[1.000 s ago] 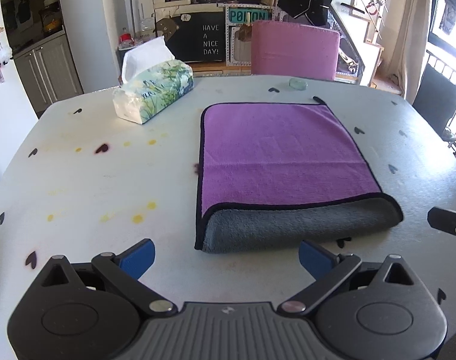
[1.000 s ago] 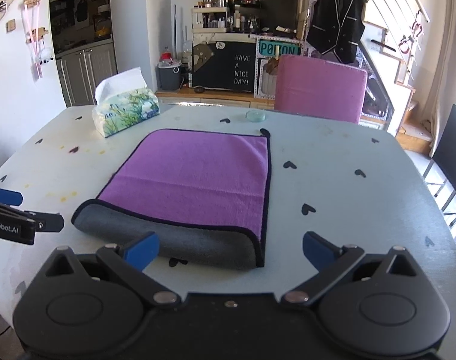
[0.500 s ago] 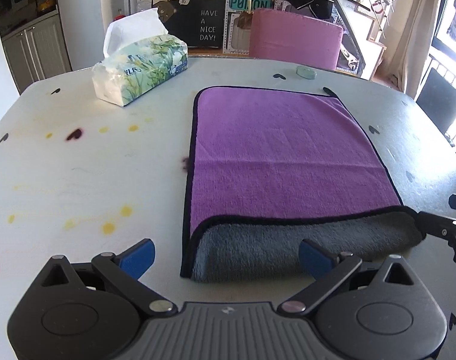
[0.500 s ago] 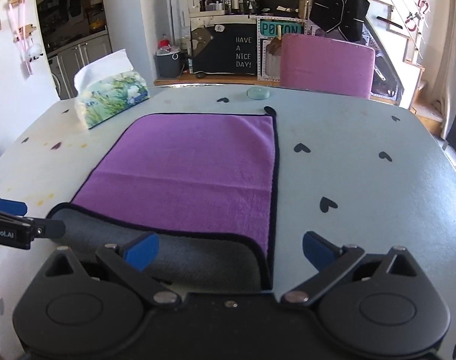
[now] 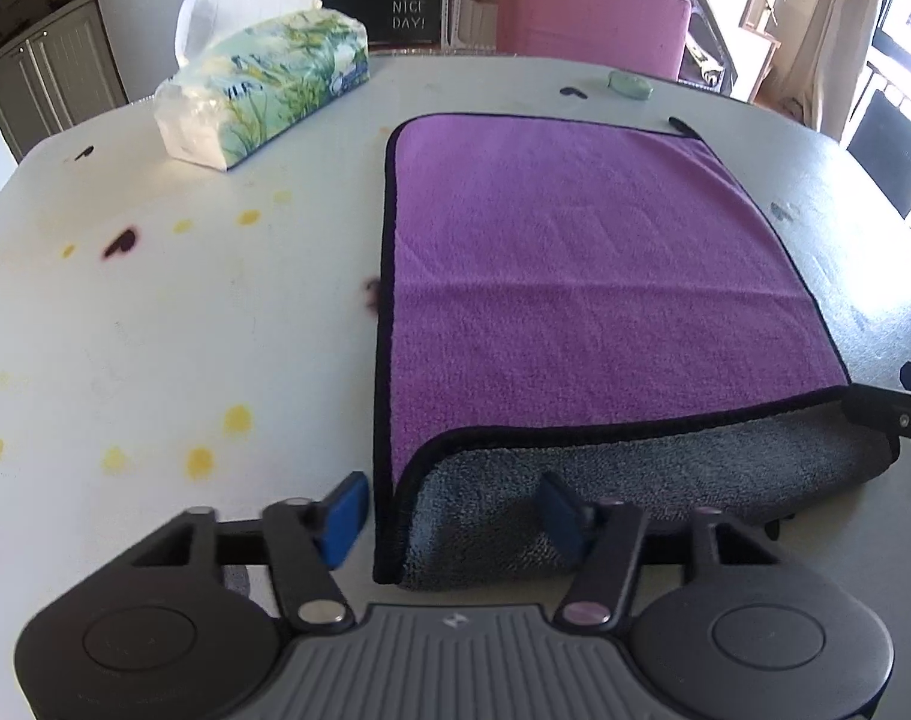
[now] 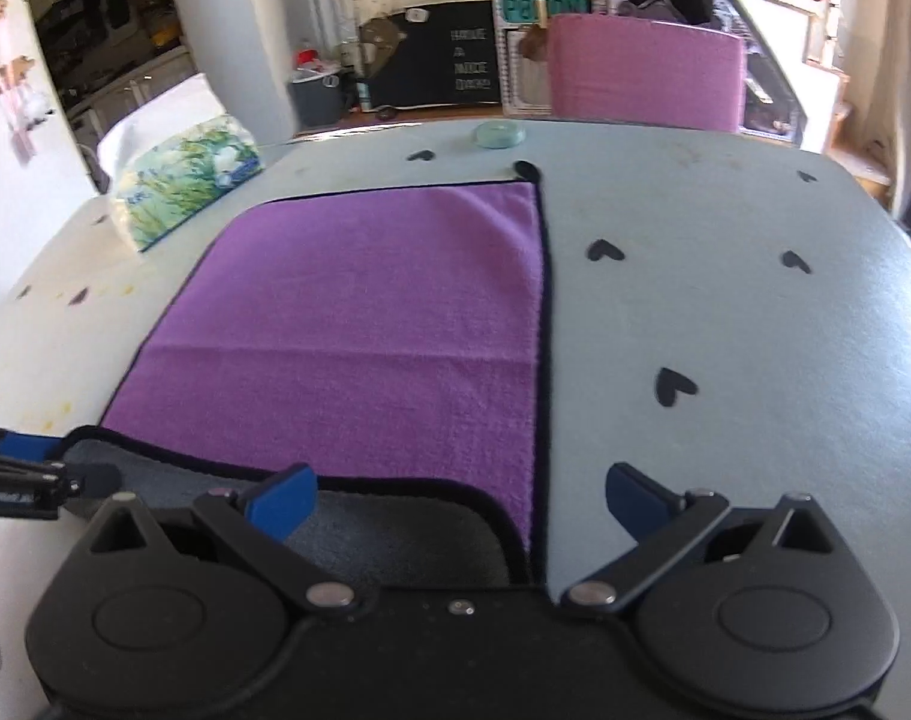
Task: Fold towel
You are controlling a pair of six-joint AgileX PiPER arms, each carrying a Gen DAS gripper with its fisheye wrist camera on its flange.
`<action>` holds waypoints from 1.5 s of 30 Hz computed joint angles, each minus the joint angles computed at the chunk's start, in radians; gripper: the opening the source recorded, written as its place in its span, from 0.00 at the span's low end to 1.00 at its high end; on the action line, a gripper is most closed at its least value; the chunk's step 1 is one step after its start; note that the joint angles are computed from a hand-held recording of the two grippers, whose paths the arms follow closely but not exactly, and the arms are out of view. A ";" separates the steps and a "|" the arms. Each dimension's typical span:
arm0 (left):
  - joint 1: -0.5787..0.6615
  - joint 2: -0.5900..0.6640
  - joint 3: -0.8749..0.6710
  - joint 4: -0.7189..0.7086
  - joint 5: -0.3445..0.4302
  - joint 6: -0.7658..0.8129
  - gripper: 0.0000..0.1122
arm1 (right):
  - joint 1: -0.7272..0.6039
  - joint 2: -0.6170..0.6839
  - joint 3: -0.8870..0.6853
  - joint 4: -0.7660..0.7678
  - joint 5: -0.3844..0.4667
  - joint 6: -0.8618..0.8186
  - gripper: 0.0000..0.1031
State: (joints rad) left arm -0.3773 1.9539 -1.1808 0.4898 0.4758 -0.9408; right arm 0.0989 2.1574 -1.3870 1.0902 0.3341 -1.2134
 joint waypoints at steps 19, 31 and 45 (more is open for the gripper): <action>-0.001 0.010 -0.060 -0.106 0.074 0.158 0.09 | -0.076 0.048 -0.093 -0.228 0.216 0.305 0.22; -0.011 -0.024 -0.094 -0.007 0.133 0.075 0.04 | -0.080 -0.007 -0.059 -0.135 0.186 0.172 0.03; 0.035 0.049 -0.370 0.101 0.214 0.151 0.05 | -0.069 0.061 -0.336 -0.157 0.233 0.230 0.03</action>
State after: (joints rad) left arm -0.3423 2.0025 -1.5512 0.5911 0.6895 -0.7895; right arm 0.0299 2.2180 -1.7234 0.9333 0.5672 -0.9832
